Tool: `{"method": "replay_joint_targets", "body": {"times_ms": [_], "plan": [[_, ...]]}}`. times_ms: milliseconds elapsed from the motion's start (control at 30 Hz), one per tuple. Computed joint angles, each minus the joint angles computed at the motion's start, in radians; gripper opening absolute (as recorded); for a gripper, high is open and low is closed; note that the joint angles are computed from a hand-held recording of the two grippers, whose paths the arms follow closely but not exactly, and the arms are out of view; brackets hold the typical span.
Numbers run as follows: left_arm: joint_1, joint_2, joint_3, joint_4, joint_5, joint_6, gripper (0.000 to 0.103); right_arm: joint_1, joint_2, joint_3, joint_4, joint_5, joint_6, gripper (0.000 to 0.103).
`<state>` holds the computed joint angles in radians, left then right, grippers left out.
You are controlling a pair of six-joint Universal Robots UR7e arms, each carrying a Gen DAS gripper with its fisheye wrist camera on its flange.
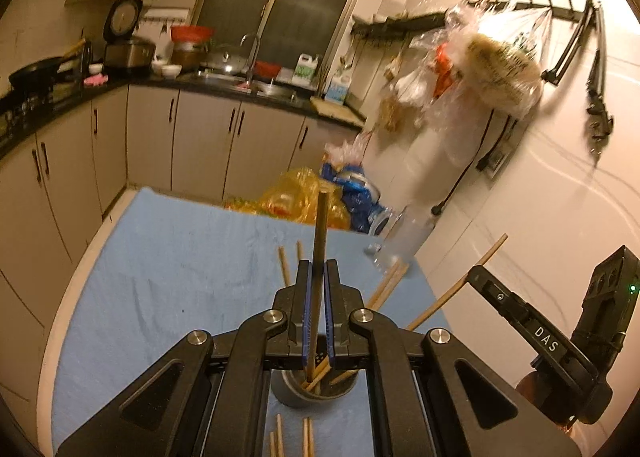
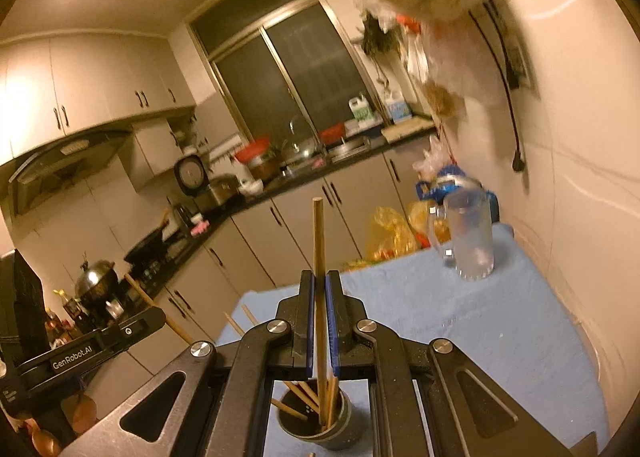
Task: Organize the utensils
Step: 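Lower the chopsticks into the holder and open both grippers, then lower both grippers to the chopstick row and grasp one chopstick each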
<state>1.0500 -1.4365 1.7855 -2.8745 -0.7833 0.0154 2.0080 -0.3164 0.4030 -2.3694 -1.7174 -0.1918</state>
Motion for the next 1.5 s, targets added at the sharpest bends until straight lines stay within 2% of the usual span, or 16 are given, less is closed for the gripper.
{"method": "replay_joint_targets", "body": {"times_ms": [300, 467, 600, 700, 800, 1100, 1267, 1500], "plan": [[0.072, 0.026, -0.002, 0.023, -0.051, -0.027, 0.005, -0.018, 0.035, -0.017, 0.078, -0.02, 0.014, 0.006], [0.078, 0.035, -0.001, 0.005, -0.06, -0.011, 0.005, -0.025, 0.045, -0.03, 0.099, -0.01, 0.022, 0.008], [0.071, 0.028, 0.005, -0.001, -0.062, -0.008, 0.005, -0.025, 0.011, 0.024, 0.064, -0.001, 0.012, 0.008], [0.057, 0.002, 0.034, -0.015, -0.056, -0.007, 0.006, -0.026, -0.043, 0.115, 0.016, 0.013, 0.021, 0.009], [0.038, -0.036, 0.078, -0.022, -0.041, -0.007, 0.006, -0.027, -0.115, 0.244, -0.047, 0.015, 0.013, 0.017], [0.021, -0.159, 0.234, 0.055, -0.007, -0.118, 0.006, -0.037, -0.271, 0.56, -0.126, -0.003, -0.028, 0.017], [0.054, -0.194, 0.286, 0.151, -0.025, -0.204, 0.006, -0.044, -0.325, 0.69, -0.134, -0.033, -0.05, 0.017], [0.124, -0.204, 0.316, 0.325, -0.122, -0.289, 0.006, -0.066, -0.359, 0.754, -0.065, -0.019, 0.004, 0.017]]}}
